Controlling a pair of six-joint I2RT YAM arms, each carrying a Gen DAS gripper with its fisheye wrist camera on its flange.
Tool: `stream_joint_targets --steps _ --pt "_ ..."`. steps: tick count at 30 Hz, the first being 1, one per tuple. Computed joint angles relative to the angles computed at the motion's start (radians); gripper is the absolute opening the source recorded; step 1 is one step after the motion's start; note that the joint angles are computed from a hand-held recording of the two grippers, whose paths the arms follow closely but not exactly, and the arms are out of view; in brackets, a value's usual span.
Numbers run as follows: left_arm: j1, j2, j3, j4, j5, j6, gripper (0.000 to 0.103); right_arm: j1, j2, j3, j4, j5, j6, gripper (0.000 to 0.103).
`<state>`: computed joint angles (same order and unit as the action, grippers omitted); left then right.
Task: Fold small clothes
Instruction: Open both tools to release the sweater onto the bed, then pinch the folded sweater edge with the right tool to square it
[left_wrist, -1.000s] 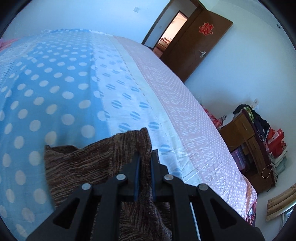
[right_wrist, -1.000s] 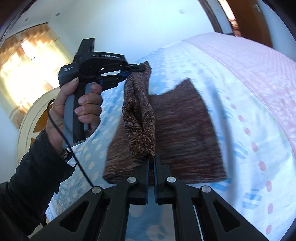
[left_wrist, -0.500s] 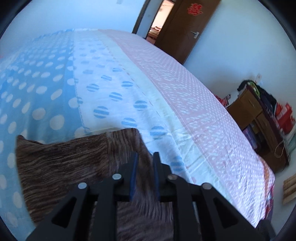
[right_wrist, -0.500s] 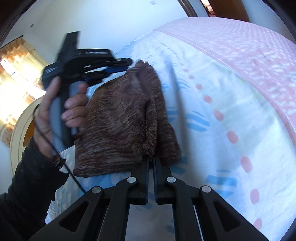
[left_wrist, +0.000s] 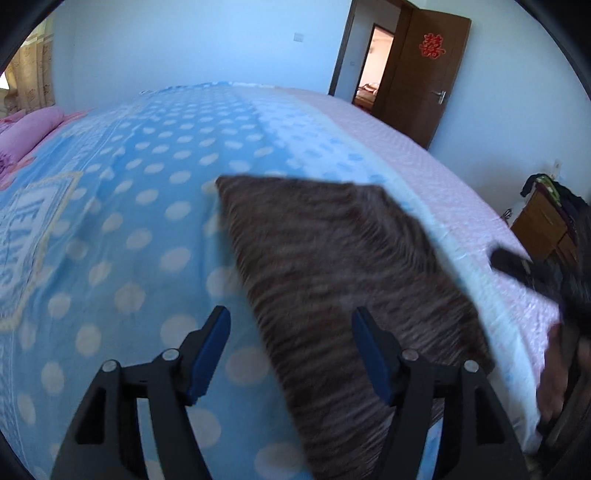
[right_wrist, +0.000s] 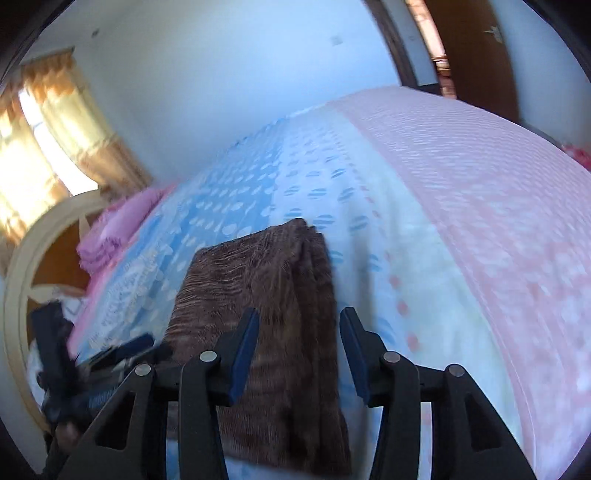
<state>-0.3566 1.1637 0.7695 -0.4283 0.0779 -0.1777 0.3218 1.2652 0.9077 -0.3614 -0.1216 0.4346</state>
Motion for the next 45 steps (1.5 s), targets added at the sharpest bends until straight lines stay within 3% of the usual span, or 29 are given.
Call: stream_joint_targets --steps 4,5,6,7,10,12,15,17,18,22,25,30,32,33,35,39,45 --pt "0.001 -0.044 -0.066 0.031 0.003 -0.024 0.071 -0.029 0.331 0.234 -0.025 -0.073 -0.048 0.044" --pt "0.005 -0.054 -0.071 0.031 0.009 -0.026 0.071 -0.05 0.371 0.261 -0.032 -0.112 -0.058 0.035" --pt "0.004 -0.064 -0.078 0.03 0.012 -0.025 0.071 -0.05 0.411 0.273 -0.019 -0.132 -0.055 0.008" --pt "0.0 -0.058 -0.074 0.033 0.008 -0.027 0.071 -0.041 0.417 0.271 -0.012 -0.104 -0.056 0.005" --pt "-0.021 -0.083 -0.091 0.035 -0.013 -0.02 0.071 -0.033 0.358 0.23 0.013 -0.06 -0.059 0.004" --pt "-0.037 -0.081 -0.102 0.045 -0.019 -0.021 0.077 -0.024 0.348 0.229 0.022 0.02 -0.061 0.004" --pt "-0.067 -0.047 -0.115 0.065 -0.03 -0.038 0.081 -0.065 0.419 0.281 -0.023 -0.048 -0.079 0.004" --pt "-0.077 -0.025 -0.122 0.071 -0.027 -0.041 0.083 -0.084 0.471 0.313 -0.064 -0.072 -0.092 0.02" --pt "-0.078 -0.035 -0.126 0.07 -0.028 -0.042 0.083 -0.091 0.446 0.291 -0.067 -0.058 -0.079 0.033" --pt "-0.051 -0.062 -0.147 0.082 -0.007 -0.049 0.088 -0.109 0.215 0.123 -0.038 -0.101 -0.054 0.033" --pt "-0.013 -0.052 -0.158 0.101 0.055 -0.06 0.089 -0.087 0.006 -0.001 -0.113 -0.149 -0.061 0.033" --pt "-0.016 -0.045 -0.165 0.12 0.061 -0.07 0.09 0.063 -0.108 -0.105 -0.183 -0.051 -0.052 0.033" --pt "-0.019 -0.059 -0.172 0.118 0.056 -0.074 0.09 0.088 -0.109 -0.144 -0.157 -0.037 -0.041 0.03" --pt "-0.019 -0.072 -0.177 0.114 0.053 -0.079 0.091 0.101 -0.104 -0.156 -0.141 0.002 -0.03 0.003" --pt "-0.014 -0.092 -0.182 0.106 0.046 -0.086 0.093 0.094 -0.092 -0.157 -0.144 0.017 -0.011 0.003" --pt "0.013 -0.142 -0.201 0.087 0.071 -0.105 0.096 0.035 -0.229 -0.186 -0.21 -0.001 0.002 0.002" --pt "-0.02 -0.12 -0.18 0.068 0.033 -0.086 0.098 0.004 -0.13 -0.216 -0.181 -0.03 -0.02 0.003"
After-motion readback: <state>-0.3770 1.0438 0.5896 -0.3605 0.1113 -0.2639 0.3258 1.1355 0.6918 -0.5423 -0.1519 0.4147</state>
